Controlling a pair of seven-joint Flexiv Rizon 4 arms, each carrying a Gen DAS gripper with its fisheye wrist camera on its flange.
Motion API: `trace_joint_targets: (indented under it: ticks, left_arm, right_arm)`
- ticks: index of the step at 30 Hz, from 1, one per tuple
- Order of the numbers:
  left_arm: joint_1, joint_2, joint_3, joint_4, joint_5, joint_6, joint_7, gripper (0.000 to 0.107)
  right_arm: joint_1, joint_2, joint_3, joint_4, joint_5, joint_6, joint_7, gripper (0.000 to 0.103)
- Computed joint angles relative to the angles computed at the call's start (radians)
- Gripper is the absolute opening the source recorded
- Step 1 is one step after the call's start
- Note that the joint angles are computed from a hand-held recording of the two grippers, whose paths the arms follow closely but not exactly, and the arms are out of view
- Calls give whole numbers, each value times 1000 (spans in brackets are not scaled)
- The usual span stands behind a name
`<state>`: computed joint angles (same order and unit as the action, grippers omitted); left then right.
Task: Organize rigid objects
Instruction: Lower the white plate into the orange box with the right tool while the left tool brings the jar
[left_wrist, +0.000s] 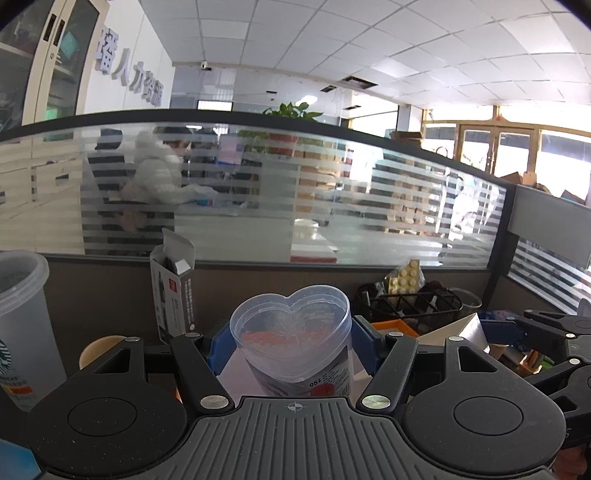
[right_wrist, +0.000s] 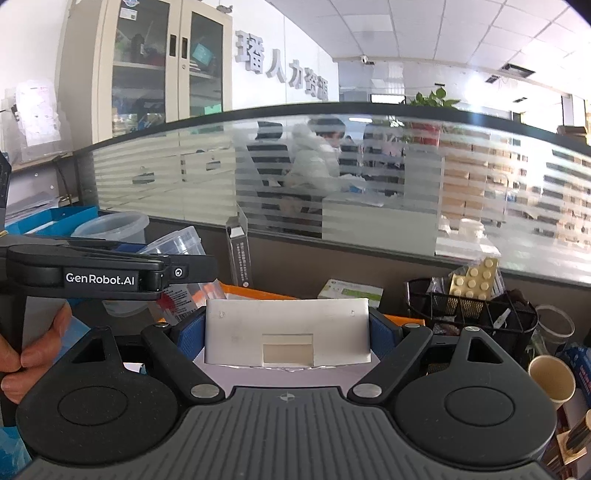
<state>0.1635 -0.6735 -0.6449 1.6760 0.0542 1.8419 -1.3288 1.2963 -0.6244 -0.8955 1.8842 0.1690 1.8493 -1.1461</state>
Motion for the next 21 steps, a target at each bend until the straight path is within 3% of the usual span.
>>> trace_joint_targets:
  ticks: [21]
  left_arm:
    - [-119, -36, 159, -39, -75, -19, -5, 65]
  right_arm:
    - [-92, -53, 52, -33, -75, -65, 125, 84]
